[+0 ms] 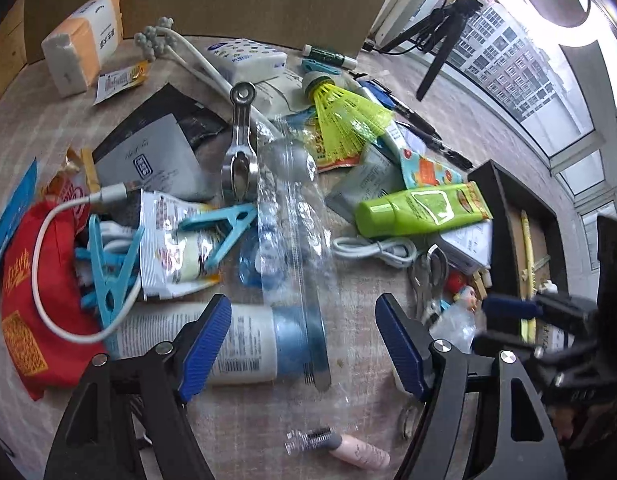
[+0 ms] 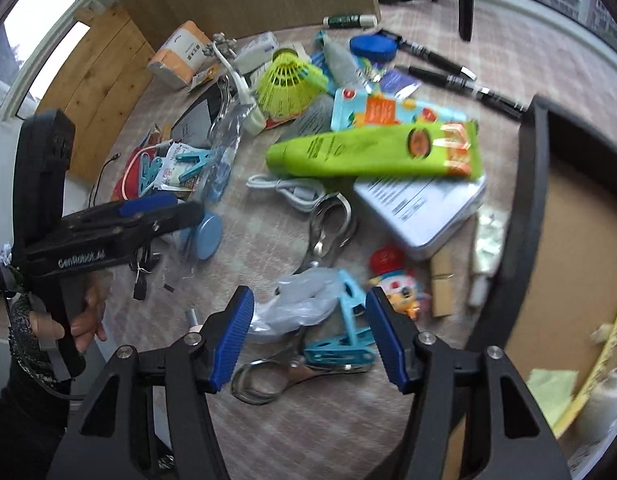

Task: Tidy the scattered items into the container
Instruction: 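Grasp the clear plastic bag with the right gripper, then carry the plastic bag into the tray with the right gripper and release it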

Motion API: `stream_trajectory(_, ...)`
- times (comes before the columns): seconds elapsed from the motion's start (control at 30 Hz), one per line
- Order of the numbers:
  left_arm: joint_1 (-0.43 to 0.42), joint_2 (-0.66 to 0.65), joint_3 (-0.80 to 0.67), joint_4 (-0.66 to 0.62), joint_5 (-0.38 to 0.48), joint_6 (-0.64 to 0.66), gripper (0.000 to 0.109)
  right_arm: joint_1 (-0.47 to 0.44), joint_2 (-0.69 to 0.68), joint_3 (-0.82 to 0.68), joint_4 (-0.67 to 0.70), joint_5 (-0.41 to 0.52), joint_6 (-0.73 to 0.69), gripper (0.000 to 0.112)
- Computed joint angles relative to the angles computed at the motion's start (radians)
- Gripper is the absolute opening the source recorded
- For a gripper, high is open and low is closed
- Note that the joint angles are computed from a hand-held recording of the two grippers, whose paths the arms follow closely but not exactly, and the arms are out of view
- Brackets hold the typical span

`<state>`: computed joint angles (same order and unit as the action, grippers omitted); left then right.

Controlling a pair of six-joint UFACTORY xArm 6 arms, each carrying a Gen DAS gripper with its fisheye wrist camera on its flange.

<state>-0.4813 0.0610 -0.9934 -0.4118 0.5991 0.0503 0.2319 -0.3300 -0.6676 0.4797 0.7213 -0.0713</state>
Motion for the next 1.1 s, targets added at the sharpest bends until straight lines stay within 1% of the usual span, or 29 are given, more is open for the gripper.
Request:
stream_trajectory(0.07,0.000,0.028,-0.028,0.021,0.007,-0.006,0.072,0.016,0.018,-0.002,0.001,-0.008,0.017,0.057)
stream_trajectory(0.13,-0.001,0.063,-0.061,0.039,0.017,-0.009,0.072,0.030,0.035,-0.005,0.016,-0.015,0.018,0.052)
stream_trajectory(0.2,0.001,0.091,-0.084,0.032,0.032,0.005,0.068,0.042,0.055,-0.010,0.020,-0.026,0.026,0.039)
stream_trajectory(0.23,0.002,0.104,-0.094,0.039,0.038,0.000,0.060,0.044,0.065,-0.013,0.029,-0.031,0.026,0.034)
stream_trajectory(0.27,0.003,0.112,-0.098,0.047,0.042,-0.008,0.048,0.044,0.071,-0.011,0.049,-0.042,0.022,0.029)
stream_trajectory(0.33,0.008,0.119,-0.099,0.028,0.041,0.000,0.036,0.040,0.072,-0.004,0.091,-0.061,0.006,0.023)
stream_trajectory(0.4,0.009,0.102,-0.073,-0.011,0.005,0.029,0.028,0.037,0.068,0.006,0.133,-0.076,-0.015,0.019)
stream_trajectory(0.43,0.013,0.092,-0.064,-0.055,-0.003,0.063,0.018,0.039,0.062,0.013,0.135,-0.088,-0.013,0.018)
stream_trajectory(0.47,0.015,0.085,-0.058,-0.071,-0.003,0.073,0.015,0.040,0.054,0.020,0.135,-0.098,-0.011,0.018)
stream_trajectory(0.53,0.018,0.066,-0.046,-0.082,-0.012,0.079,0.014,0.038,0.036,0.033,0.163,-0.112,-0.023,0.017)
stream_trajectory(0.63,0.022,0.031,-0.027,-0.110,-0.018,0.097,0.008,0.029,-0.002,0.053,0.205,-0.128,-0.045,0.017)
stream_trajectory(0.7,0.023,0.006,-0.014,-0.128,-0.023,0.111,0.008,0.022,-0.027,0.060,0.217,-0.136,-0.050,0.017)
stream_trajectory(0.83,0.005,-0.034,0.005,-0.131,-0.037,0.107,0.008,0.004,-0.101,0.096,0.198,-0.151,-0.023,0.017)
stream_trajectory(0.9,-0.008,-0.043,0.012,-0.111,-0.057,0.102,0.008,-0.013,-0.141,0.120,0.186,-0.156,-0.005,0.017)
stream_trajectory(0.93,-0.014,-0.039,0.010,-0.078,-0.065,0.089,0.008,-0.022,-0.151,0.126,0.179,-0.157,0.002,0.017)
stream_trajectory(0.97,-0.016,-0.022,-0.005,-0.060,-0.056,0.078,0.008,-0.034,-0.169,0.139,0.171,-0.156,0.013,0.017)
stream_trajectory(1.0,-0.025,0.012,-0.034,-0.042,-0.047,0.049,0.012,-0.050,-0.182,0.146,0.170,-0.146,0.010,0.017)
stream_trajectory(1.07,-0.018,0.058,-0.078,-0.022,0.001,0.019,0.027,-0.075,-0.214,0.165,0.155,-0.126,0.019,0.017)
stream_trajectory(1.1,-0.019,0.078,-0.093,-0.003,0.004,0.010,0.029,-0.081,-0.227,0.174,0.148,-0.121,0.024,0.017)
